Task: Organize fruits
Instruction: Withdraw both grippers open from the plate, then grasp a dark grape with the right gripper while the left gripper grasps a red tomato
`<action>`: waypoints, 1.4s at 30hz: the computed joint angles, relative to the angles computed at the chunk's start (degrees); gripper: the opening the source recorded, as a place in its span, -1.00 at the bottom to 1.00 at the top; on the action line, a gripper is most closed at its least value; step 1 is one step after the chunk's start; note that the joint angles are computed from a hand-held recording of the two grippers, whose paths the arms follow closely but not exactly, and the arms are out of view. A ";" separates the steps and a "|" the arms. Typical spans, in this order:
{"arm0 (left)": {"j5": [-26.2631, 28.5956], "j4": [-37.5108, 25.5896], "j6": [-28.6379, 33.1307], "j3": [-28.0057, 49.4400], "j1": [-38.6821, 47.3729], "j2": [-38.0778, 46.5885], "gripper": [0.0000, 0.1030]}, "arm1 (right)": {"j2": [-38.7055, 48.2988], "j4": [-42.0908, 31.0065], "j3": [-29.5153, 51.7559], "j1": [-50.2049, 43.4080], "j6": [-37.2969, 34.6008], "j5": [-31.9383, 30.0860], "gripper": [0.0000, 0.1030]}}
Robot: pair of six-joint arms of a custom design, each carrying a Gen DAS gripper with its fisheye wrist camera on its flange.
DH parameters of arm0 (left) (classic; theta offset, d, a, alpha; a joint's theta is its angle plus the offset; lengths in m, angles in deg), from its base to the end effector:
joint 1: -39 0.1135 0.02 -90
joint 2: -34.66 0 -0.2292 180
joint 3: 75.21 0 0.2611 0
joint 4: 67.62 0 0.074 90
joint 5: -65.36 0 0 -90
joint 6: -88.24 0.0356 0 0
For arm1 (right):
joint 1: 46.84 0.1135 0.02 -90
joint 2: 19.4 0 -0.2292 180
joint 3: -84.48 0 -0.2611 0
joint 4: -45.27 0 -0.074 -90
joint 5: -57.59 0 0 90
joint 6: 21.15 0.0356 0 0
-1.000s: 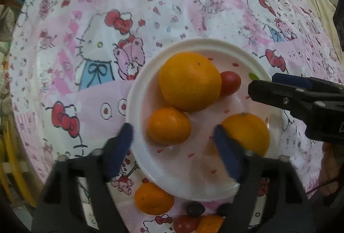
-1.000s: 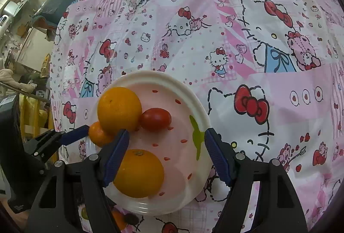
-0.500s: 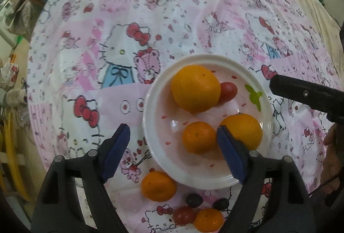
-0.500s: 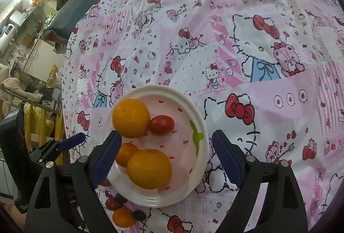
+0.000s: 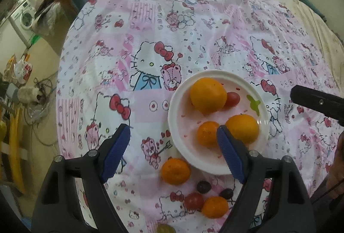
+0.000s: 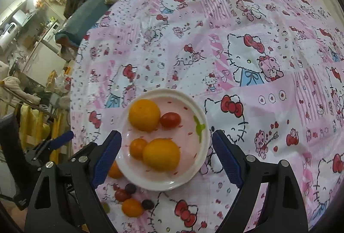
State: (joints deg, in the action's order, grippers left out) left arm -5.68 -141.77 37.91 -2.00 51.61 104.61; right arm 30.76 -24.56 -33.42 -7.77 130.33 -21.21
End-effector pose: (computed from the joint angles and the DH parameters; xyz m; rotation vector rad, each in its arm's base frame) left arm 0.2341 0.0405 0.2419 0.7034 2.5998 -0.2039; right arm 0.1492 0.1122 0.2512 0.5787 2.5427 0.4136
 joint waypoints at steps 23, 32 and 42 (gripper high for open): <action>11.32 -11.13 14.28 0.72 20.78 -3.98 0.55 | -2.92 -7.97 0.24 24.40 22.65 10.67 0.72; 10.71 -12.66 15.37 -0.52 22.48 -3.99 0.55 | -1.59 -0.03 -5.44 24.70 22.57 4.67 0.71; 8.20 -12.10 13.37 0.03 21.87 -1.38 0.55 | 0.47 13.99 -12.75 18.86 20.34 -5.39 0.38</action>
State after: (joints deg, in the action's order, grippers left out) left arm 2.51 -153.87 51.28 -1.97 73.47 103.23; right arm 31.23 -10.57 -46.17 11.09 150.68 -26.60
